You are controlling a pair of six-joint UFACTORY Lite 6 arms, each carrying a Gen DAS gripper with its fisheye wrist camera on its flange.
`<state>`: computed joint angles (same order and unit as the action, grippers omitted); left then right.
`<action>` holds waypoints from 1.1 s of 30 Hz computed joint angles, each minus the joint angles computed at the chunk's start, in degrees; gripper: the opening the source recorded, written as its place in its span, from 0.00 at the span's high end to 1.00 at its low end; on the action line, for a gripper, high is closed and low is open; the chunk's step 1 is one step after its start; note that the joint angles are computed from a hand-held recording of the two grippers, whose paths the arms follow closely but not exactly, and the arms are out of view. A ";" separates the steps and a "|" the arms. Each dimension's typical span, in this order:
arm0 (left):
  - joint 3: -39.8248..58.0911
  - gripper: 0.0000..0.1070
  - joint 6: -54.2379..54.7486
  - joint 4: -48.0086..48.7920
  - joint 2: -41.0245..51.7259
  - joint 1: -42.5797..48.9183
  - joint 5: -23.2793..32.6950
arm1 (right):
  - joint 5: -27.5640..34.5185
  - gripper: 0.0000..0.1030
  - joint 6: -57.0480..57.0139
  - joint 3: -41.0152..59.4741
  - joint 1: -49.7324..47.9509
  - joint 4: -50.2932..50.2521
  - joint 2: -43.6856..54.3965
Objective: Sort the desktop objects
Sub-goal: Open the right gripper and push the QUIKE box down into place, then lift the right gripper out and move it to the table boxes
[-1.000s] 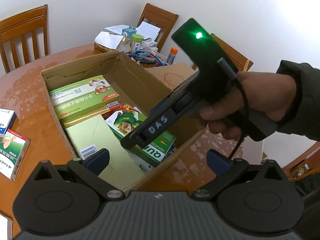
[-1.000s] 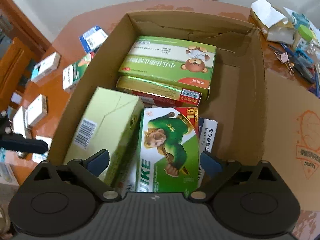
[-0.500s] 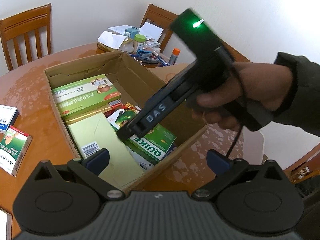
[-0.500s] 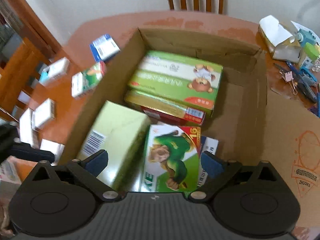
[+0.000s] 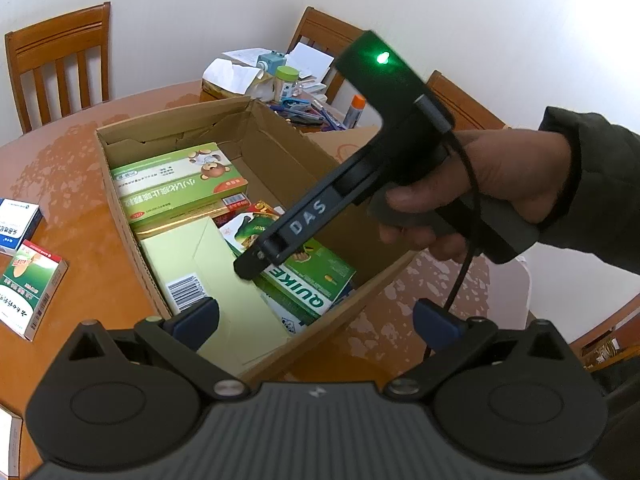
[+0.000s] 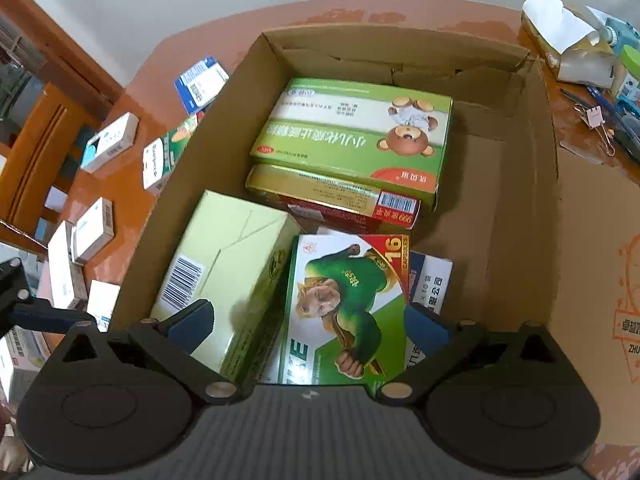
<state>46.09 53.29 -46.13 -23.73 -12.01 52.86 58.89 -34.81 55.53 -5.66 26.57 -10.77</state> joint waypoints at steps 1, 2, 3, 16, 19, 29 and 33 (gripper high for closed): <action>0.01 0.04 -0.07 0.01 -0.12 0.01 0.07 | -0.28 0.00 0.25 -0.19 0.25 -0.09 -0.11; 0.00 0.04 -0.09 0.04 -0.24 0.06 0.19 | -0.31 0.00 0.38 -0.30 0.11 0.13 -0.22; -0.05 0.04 -0.16 0.12 -0.34 0.05 0.21 | 0.11 0.00 0.15 -0.35 -0.50 1.03 -0.14; -0.54 0.04 -1.20 0.87 -1.72 0.00 0.56 | 2.25 0.00 1.17 -2.39 -4.01 5.46 -2.43; -0.69 0.04 -1.90 1.45 -2.90 0.43 1.24 | 4.15 0.00 0.26 -2.37 -4.71 6.47 -0.71; -3.57 0.04 -7.50 4.24 -13.81 6.63 6.59 | -0.21 0.00 3.08 13.05 4.69 3.15 -0.99; -5.44 0.04 -12.09 7.60 -20.64 12.50 8.80 | -3.32 0.00 -0.46 21.46 19.31 -2.92 1.86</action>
